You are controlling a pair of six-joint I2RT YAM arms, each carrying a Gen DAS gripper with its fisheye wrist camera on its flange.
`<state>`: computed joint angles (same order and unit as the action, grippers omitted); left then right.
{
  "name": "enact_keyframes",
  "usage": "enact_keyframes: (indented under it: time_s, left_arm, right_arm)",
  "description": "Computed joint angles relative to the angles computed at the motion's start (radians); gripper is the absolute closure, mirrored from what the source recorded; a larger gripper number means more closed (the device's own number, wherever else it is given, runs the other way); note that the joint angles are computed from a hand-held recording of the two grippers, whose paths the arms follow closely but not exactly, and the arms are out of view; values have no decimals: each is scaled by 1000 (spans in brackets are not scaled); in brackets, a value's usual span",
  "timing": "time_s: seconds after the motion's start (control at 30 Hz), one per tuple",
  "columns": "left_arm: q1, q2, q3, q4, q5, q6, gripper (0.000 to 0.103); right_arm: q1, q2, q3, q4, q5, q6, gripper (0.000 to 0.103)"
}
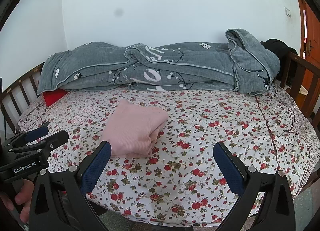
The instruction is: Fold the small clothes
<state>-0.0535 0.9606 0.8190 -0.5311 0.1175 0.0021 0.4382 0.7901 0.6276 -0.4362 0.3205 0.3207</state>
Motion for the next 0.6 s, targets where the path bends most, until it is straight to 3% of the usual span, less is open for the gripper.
enact_keyframes:
  time_s: [0.6]
  left_arm:
    - [-10, 11, -12, 26, -12, -17, 19]
  right_arm:
    - [10, 18, 12, -1, 7, 7, 3]
